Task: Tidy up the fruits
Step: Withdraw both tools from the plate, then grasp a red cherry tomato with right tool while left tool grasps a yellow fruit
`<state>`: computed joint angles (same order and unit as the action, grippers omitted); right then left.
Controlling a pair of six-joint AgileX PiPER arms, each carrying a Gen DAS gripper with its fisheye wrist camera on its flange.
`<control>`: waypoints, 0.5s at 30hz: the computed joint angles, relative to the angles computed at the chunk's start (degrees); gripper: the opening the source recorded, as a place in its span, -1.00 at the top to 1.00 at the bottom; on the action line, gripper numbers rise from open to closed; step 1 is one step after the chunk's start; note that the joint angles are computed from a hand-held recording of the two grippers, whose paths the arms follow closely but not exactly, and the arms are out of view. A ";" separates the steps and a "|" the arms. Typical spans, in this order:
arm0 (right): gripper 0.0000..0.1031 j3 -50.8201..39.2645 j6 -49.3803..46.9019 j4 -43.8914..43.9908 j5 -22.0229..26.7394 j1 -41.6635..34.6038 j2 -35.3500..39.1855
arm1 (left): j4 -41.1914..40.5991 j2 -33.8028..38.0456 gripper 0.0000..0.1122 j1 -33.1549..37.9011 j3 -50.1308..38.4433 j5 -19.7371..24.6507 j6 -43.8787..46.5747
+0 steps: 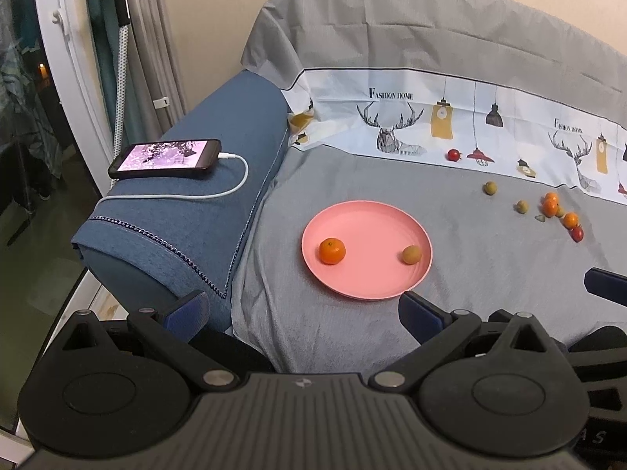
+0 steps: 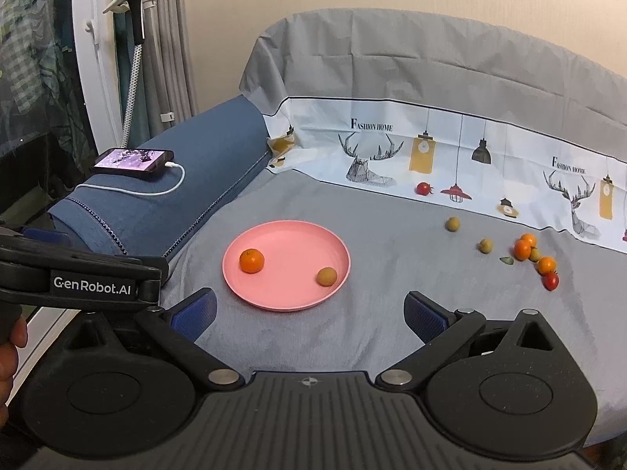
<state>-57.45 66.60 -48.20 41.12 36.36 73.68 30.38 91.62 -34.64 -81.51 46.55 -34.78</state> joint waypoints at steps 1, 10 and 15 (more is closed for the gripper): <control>-0.96 0.14 -0.01 0.18 -0.24 -0.29 0.07 | -0.11 0.22 -0.83 0.09 -0.10 0.05 0.12; -0.96 3.09 3.31 -0.22 -3.62 -6.00 0.05 | -1.30 5.62 -0.83 -0.25 -5.33 3.84 2.17; -0.96 5.81 3.98 0.82 -6.77 -13.50 0.05 | -6.63 11.89 -0.83 0.34 -13.56 8.41 6.86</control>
<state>-51.64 70.58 -47.37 34.35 22.86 73.73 23.75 103.52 -34.31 -95.07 54.97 -27.92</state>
